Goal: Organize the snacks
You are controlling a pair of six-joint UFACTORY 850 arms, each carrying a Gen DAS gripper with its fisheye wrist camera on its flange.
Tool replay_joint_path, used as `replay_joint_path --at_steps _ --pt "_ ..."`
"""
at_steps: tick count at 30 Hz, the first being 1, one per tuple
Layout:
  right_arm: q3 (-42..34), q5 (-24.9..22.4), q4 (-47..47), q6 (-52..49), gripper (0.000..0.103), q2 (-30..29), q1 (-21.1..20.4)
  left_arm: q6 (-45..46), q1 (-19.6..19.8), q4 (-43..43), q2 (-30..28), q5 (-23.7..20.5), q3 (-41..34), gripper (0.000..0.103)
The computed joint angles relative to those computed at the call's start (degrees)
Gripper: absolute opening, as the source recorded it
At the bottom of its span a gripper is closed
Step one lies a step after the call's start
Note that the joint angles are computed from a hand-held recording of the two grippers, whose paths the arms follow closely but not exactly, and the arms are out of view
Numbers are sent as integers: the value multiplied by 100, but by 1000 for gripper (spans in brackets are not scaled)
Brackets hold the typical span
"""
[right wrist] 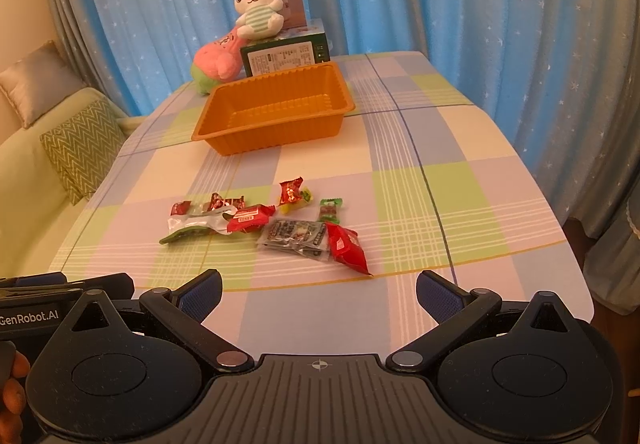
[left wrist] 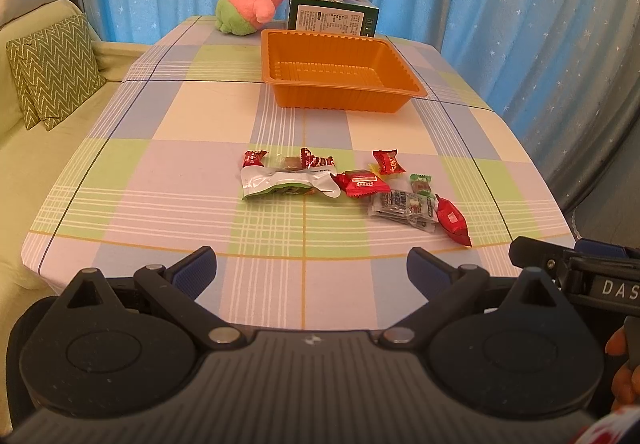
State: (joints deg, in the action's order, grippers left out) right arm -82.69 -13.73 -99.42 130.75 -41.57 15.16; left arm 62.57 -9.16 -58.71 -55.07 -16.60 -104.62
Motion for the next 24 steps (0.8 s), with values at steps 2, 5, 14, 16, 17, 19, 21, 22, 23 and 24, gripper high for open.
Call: replay_joint_path --at_steps 2,5,14,16,17,19,21,22,23,24 --pt "3 -2 -21 21 103 -1 1 17 1 -17 3 -4 4 101" --pt "5 -4 -34 35 103 -2 0 -11 -1 14 0 -2 -2 101" --pt "9 2 -58 53 103 1 -2 -20 -1 22 0 -3 -4 101" --pt "6 -3 -45 44 103 -1 0 -26 -3 28 1 2 -4 101" --pt "11 2 -66 61 103 1 -2 -26 -3 28 1 2 -4 101" --pt "11 -2 -62 60 103 0 -1 -38 -3 41 0 0 -6 101" --pt "6 -2 -47 45 103 -1 -1 -38 -3 41 0 0 -6 101" --pt "12 0 -72 66 103 1 -3 -37 -2 39 -1 -3 -10 101" --pt "12 0 -72 66 103 1 -3 -37 -2 39 -1 -3 -10 101" --pt "16 0 -95 92 103 3 -3 -39 -2 36 0 -4 -8 101"
